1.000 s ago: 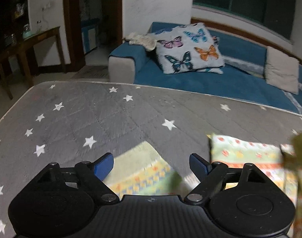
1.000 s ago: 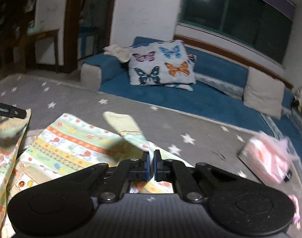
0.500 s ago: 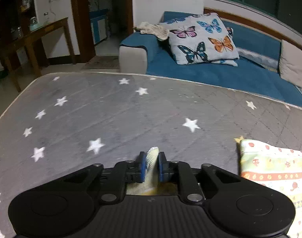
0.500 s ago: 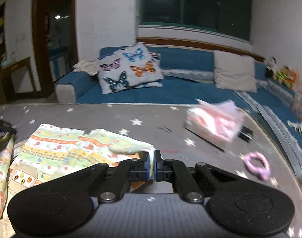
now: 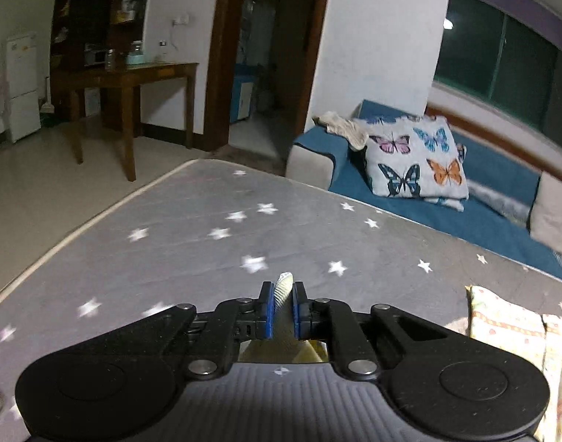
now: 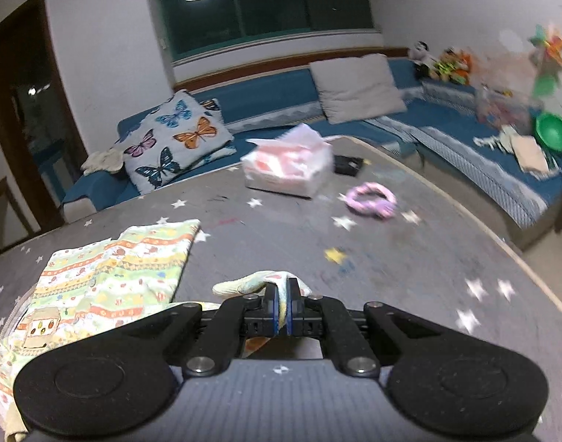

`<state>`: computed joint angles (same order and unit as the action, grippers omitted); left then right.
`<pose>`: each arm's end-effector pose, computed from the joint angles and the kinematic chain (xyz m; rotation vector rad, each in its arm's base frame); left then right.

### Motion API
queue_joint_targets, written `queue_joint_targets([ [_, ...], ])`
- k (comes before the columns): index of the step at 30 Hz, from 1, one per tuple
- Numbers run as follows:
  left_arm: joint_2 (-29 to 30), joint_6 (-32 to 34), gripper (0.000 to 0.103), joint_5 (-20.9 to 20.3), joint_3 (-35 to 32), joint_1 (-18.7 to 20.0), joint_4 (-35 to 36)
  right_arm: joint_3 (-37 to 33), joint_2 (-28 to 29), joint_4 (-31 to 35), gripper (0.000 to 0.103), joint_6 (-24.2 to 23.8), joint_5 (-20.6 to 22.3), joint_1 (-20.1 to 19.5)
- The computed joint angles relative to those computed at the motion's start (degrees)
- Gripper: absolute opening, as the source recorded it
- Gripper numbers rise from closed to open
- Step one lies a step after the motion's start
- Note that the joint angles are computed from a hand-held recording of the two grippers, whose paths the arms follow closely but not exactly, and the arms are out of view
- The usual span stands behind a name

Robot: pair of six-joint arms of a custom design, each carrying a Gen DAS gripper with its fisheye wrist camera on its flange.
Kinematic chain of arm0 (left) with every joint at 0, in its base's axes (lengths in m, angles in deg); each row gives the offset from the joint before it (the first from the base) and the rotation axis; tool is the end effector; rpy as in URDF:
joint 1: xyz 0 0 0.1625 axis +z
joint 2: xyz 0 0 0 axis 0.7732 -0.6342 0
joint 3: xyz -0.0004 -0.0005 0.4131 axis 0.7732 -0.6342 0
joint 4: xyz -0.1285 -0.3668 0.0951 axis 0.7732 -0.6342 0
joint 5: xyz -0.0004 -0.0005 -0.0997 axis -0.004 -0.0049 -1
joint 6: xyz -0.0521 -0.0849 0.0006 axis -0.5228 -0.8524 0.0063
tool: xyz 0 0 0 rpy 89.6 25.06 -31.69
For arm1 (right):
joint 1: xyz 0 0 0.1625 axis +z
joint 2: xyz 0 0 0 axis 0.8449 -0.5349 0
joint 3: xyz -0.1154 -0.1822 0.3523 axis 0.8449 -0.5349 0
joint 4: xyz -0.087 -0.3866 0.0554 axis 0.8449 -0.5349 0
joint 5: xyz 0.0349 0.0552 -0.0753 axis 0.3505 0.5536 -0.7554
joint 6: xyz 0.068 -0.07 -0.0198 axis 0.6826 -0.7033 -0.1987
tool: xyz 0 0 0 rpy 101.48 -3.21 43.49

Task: Fold clothes
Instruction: 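Lift the jumpsuit with both tools and spread it out onto the table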

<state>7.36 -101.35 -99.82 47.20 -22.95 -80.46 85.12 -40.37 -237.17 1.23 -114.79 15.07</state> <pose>-0.2125 -0.3693 0.2270 -0.2529 1.8998 -1.3540 0.0042 -0.3935 0.3877 0.2726 -2.2937 1.1686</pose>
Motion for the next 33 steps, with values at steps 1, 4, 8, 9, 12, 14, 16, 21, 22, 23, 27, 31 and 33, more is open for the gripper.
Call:
queue_joint_targets([
  [1, -1.2, -2.1, 0.011, -1.6, 1.1, -1.6, 1.8, 0.5, -0.9, 0.3, 0.003, 0.3, 0.3, -0.7],
  [4, -3.9, -7.0, 0.01, -6.6, 4.4, -6.2, 5.3, 2.6, -4.1, 1.3, 0.003, 1.5, 2.0, -3.7],
  [8, -6.0, -12.2, 0.01, -11.7, 7.3, -11.1, 8.1, 4.6, -7.6, 2.9, 0.003, 2.6, 4.9, -8.0],
  [9, -6.4, -13.5, 0.01, -12.8, 7.9, -12.4, 8.9, 5.0, -8.1, 3.0, 0.003, 3.0, 5.2, -9.1],
  [12, -7.6, -17.5, 0.01, -16.0, 8.6, -16.2, 12.7, 5.5, -9.6, 5.1, 0.008, 4.2, 7.5, -12.8],
  [14, -8.4, -19.4, 0.01, -17.8, 9.1, -18.4, 14.8, 5.7, -9.9, 6.0, 0.015, 4.5, 6.6, -13.6],
  [16, -9.2, -20.9, 0.01, -19.8, 9.7, -20.7, 16.5, 6.3, -9.8, 5.3, 0.023, 3.9, 5.3, -13.9],
  [21, -14.2, -18.2, 0.011, -23.6, 13.6, -22.4, 12.8, 8.8, -8.8, 0.6, 0.04, -1.8, 2.4, -12.4],
  [22, -14.7, -17.9, 0.011, -23.8, 14.1, -22.4, 12.3, 9.3, -8.4, -0.6, 0.041, -3.2, 1.8, -11.9],
  [23, -15.1, -17.7, 0.011, -24.0, 14.5, -22.5, 11.8, 9.8, -7.6, -2.2, 0.042, -4.8, 1.0, -11.2],
  [27, -14.4, -17.2, 0.015, -24.7, 14.8, -22.6, 11.8, 10.9, -2.6, -9.6, 0.055, -11.8, -2.1, -7.7],
  [31, -13.2, -16.6, 0.022, -25.5, 14.9, -22.4, 11.3, 9.8, 2.6, -15.8, 0.06, -15.4, -4.6, -5.5],
  [33, -12.4, -17.2, 0.032, -26.9, 14.5, -22.2, 12.4, 8.2, 4.4, -18.4, 0.061, -14.6, -6.3, -5.0],
])
